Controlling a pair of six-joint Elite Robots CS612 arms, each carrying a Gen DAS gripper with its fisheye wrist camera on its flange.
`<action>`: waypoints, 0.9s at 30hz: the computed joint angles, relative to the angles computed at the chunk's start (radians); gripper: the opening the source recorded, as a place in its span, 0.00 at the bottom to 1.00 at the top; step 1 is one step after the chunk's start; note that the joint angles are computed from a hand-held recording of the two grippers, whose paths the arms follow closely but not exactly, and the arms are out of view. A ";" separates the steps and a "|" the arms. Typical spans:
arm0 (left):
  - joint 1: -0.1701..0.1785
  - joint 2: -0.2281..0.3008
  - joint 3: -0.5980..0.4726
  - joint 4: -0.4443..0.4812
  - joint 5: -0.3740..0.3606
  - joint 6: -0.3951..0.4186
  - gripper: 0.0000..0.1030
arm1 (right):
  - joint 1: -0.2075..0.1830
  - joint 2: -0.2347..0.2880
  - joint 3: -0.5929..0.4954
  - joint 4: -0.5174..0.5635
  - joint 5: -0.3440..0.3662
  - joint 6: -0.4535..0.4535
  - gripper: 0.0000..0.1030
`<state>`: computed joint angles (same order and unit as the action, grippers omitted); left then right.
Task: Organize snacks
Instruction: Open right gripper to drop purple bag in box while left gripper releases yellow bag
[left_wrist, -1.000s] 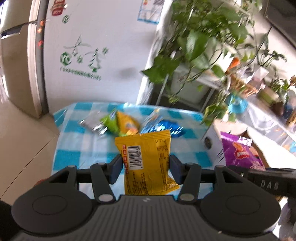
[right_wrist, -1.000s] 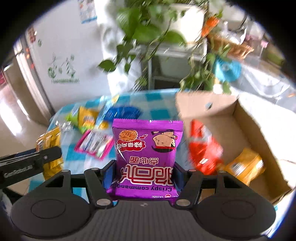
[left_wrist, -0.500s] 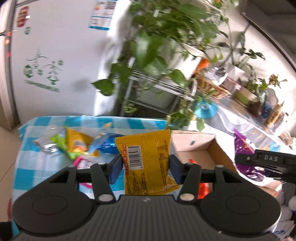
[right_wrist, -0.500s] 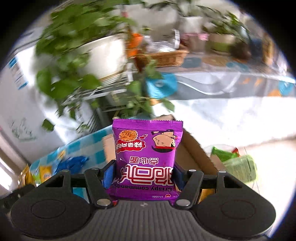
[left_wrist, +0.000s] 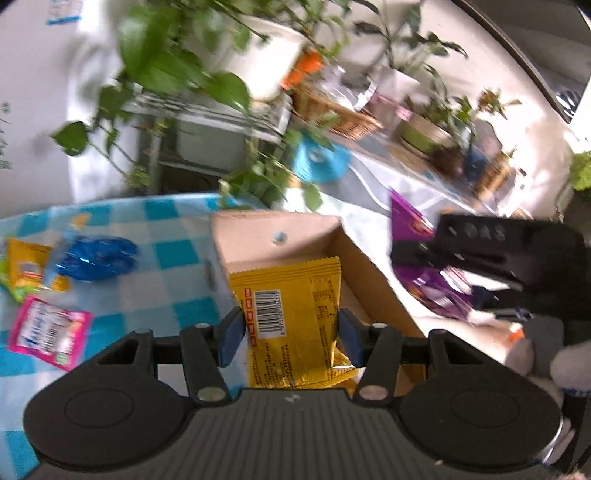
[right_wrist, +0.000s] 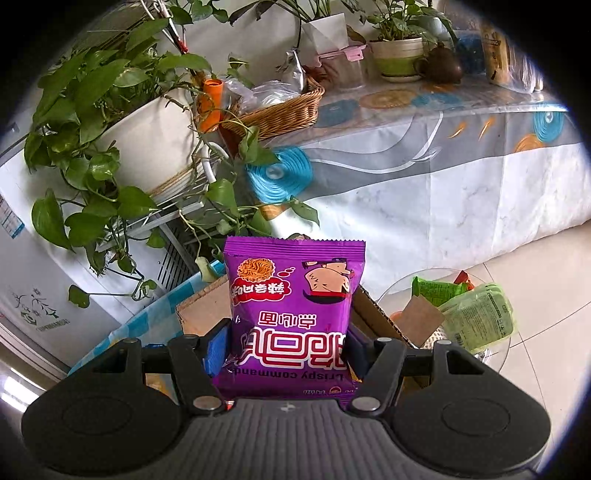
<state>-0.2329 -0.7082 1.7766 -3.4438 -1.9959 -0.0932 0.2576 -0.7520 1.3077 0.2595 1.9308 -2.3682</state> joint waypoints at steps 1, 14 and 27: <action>-0.004 0.002 -0.002 0.012 -0.009 -0.001 0.54 | -0.002 0.000 0.000 0.001 -0.002 -0.001 0.67; -0.009 -0.015 0.018 -0.026 0.017 0.014 0.78 | -0.008 -0.005 0.008 -0.021 -0.028 0.020 0.77; 0.030 -0.015 0.008 0.001 0.048 0.028 0.81 | -0.001 0.009 -0.019 -0.019 -0.045 -0.023 0.79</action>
<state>-0.2028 -0.7233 1.7847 -3.4429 -1.9479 -0.0654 0.2570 -0.7430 1.2885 0.2408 1.8860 -2.3916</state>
